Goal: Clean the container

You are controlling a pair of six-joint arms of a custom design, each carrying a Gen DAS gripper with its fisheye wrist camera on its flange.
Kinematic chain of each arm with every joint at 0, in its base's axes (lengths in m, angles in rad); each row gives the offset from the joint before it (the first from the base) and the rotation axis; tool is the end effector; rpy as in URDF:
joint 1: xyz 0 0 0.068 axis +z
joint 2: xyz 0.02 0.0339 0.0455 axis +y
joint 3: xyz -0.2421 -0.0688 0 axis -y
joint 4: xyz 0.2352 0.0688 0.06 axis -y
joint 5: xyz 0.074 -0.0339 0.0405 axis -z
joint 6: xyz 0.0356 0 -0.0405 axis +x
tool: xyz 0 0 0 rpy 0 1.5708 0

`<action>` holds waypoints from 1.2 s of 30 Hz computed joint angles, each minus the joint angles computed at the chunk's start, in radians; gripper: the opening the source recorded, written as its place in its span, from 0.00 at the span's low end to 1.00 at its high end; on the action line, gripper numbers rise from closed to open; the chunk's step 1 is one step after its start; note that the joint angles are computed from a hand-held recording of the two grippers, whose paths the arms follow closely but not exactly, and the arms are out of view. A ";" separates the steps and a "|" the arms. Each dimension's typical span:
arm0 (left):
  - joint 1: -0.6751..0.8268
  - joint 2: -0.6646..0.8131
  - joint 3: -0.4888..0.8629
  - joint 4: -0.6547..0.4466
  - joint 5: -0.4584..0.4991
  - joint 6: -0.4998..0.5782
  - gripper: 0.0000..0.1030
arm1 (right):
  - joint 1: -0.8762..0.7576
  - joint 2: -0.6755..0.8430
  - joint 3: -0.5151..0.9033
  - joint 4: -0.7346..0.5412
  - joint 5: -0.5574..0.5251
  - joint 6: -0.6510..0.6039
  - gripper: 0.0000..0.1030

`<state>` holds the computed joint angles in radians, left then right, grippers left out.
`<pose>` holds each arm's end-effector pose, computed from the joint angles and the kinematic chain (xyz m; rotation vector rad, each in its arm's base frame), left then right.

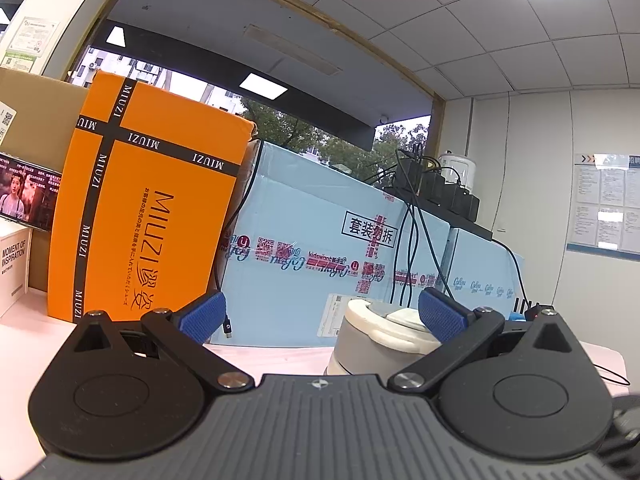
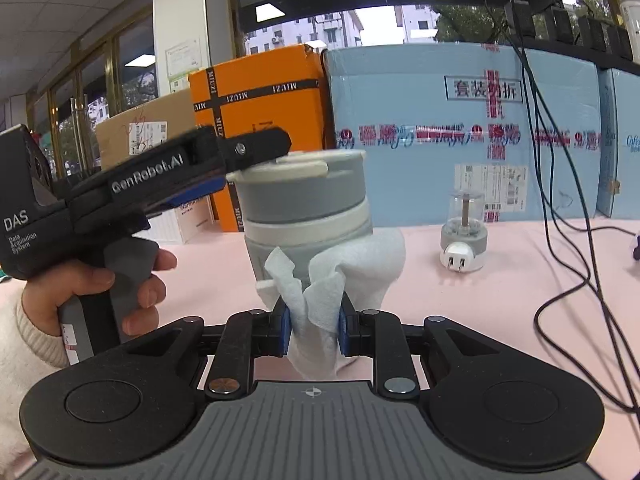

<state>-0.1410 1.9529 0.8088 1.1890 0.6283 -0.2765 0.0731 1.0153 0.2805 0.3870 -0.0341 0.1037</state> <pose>0.3584 -0.0720 0.1535 0.4087 1.5374 -0.8052 0.2094 0.0166 0.1687 0.0064 1.9213 0.1516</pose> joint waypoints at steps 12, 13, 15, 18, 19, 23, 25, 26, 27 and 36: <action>0.000 0.007 0.010 -0.004 -0.005 -0.012 1.00 | 0.019 -0.061 0.007 0.026 0.029 -0.022 0.20; 0.000 0.007 0.008 -0.001 -0.005 -0.012 1.00 | 0.015 -0.053 0.006 0.031 0.023 -0.018 0.20; -0.001 0.007 0.002 0.008 -0.008 -0.008 1.00 | 0.007 -0.048 0.001 0.038 0.013 -0.012 0.20; -0.001 0.008 -0.002 0.018 -0.007 -0.009 1.00 | -0.003 -0.049 -0.006 0.034 -0.004 -0.005 0.20; 0.000 0.008 -0.004 0.021 -0.006 -0.010 1.00 | -0.010 -0.040 -0.008 0.035 -0.016 0.000 0.20; 0.004 0.009 -0.004 0.023 -0.003 -0.010 1.00 | -0.033 0.032 -0.017 0.060 -0.054 0.016 0.20; 0.008 0.010 -0.003 0.026 0.006 -0.007 1.00 | -0.060 0.069 -0.030 0.097 -0.098 0.032 0.20; 0.010 0.010 -0.002 0.027 0.011 -0.006 1.00 | -0.083 0.084 -0.038 0.121 -0.136 0.044 0.20; 0.012 0.009 -0.007 0.033 0.009 -0.004 1.00 | -0.111 0.096 -0.047 0.147 -0.180 0.061 0.20; -0.003 -0.009 -0.110 0.235 -0.066 -0.036 1.00 | -0.482 0.520 -0.118 0.852 -0.760 0.499 0.20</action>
<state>-0.1436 1.9437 0.6989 1.4241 0.5621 -0.3126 -0.4091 1.5356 0.1621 1.2391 -0.7938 0.6026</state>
